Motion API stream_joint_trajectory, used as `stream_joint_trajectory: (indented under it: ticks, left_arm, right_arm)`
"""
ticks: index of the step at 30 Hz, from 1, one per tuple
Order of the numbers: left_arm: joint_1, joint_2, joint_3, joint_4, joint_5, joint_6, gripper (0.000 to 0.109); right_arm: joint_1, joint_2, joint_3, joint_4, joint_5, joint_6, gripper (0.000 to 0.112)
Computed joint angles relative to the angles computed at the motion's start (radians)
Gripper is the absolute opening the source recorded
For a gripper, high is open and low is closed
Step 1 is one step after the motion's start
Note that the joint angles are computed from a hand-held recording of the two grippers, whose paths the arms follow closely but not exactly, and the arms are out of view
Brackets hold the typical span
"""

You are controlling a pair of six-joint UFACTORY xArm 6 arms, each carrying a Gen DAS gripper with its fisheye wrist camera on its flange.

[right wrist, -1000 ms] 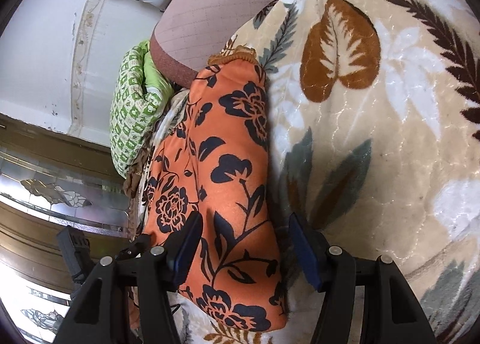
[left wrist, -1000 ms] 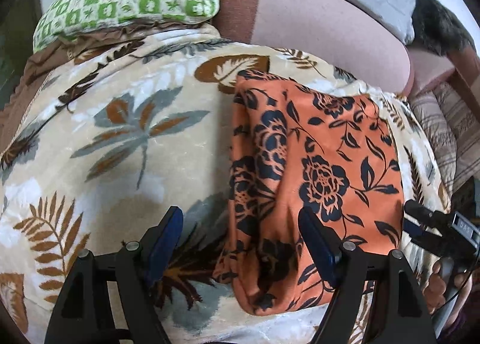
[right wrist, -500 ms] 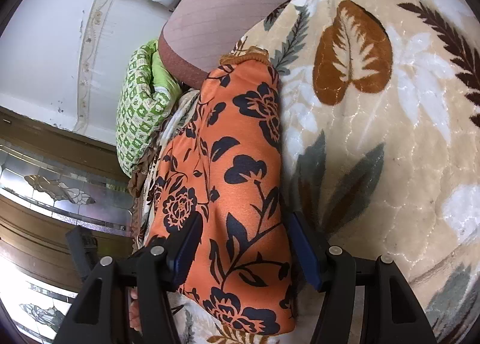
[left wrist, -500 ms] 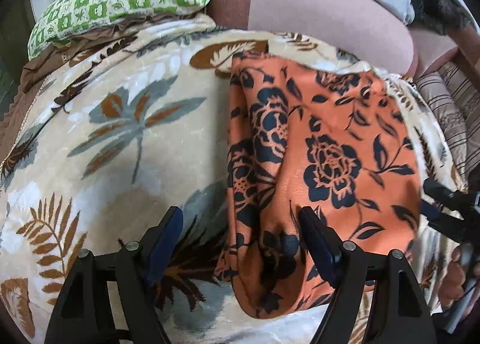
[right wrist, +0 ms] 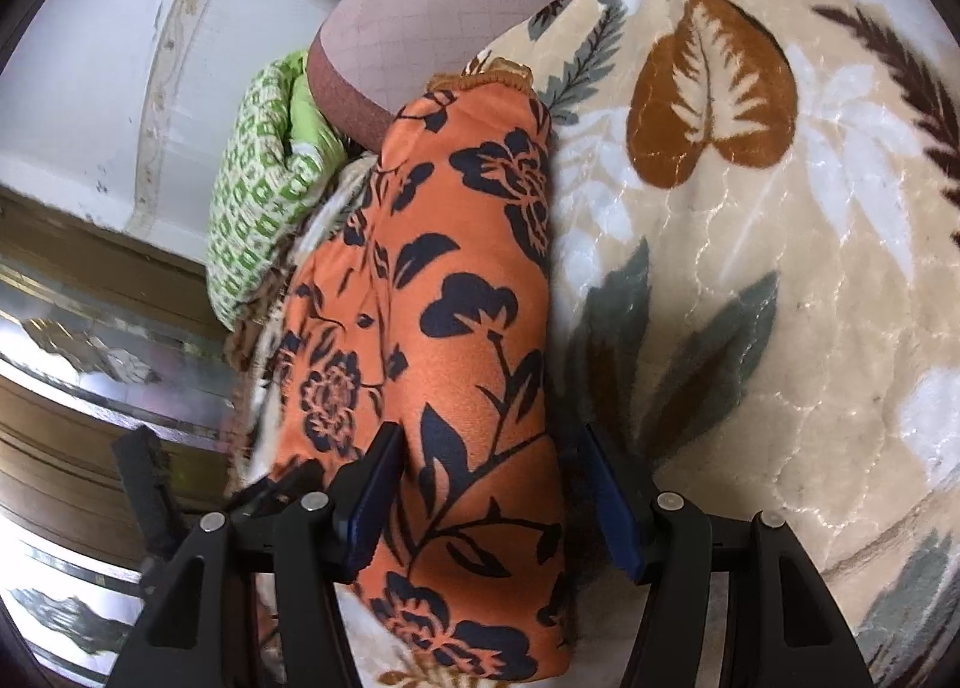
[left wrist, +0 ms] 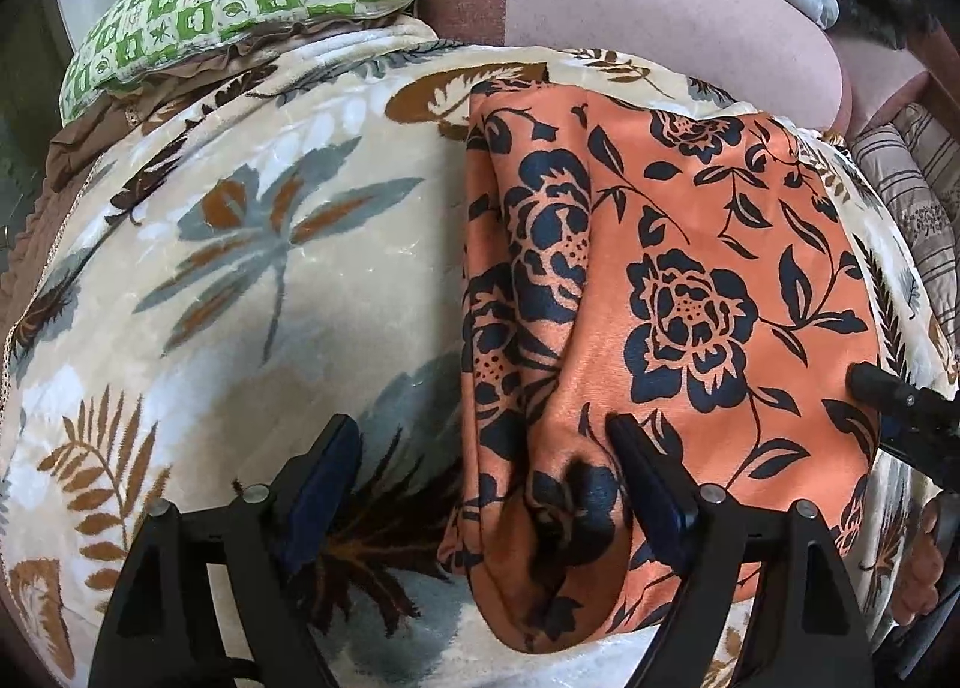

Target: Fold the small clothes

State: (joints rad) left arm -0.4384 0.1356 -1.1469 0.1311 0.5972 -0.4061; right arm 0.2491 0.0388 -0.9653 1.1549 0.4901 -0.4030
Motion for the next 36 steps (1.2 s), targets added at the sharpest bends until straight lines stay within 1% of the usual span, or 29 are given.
stream_joint_trajectory:
  ticks: [4, 10, 25, 36]
  left_arm:
    - [-0.008, 0.003, -0.001, 0.04, -0.003, -0.012, 0.086]
    - [-0.013, 0.003, 0.001, 0.059, -0.005, -0.017, 0.086]
    - [-0.017, 0.002, 0.005, 0.084, -0.009, -0.025, 0.086]
    - [-0.017, 0.0, 0.007, 0.08, -0.009, -0.021, 0.086]
  right_arm:
    - [0.001, 0.017, -0.007, -0.059, 0.011, 0.057, 0.058]
    - [-0.015, 0.021, -0.014, -0.032, 0.046, 0.054, 0.058]
    - [-0.021, 0.021, -0.013, -0.03, 0.062, 0.064, 0.058]
    - [-0.021, 0.021, -0.013, -0.029, 0.066, 0.067, 0.059]
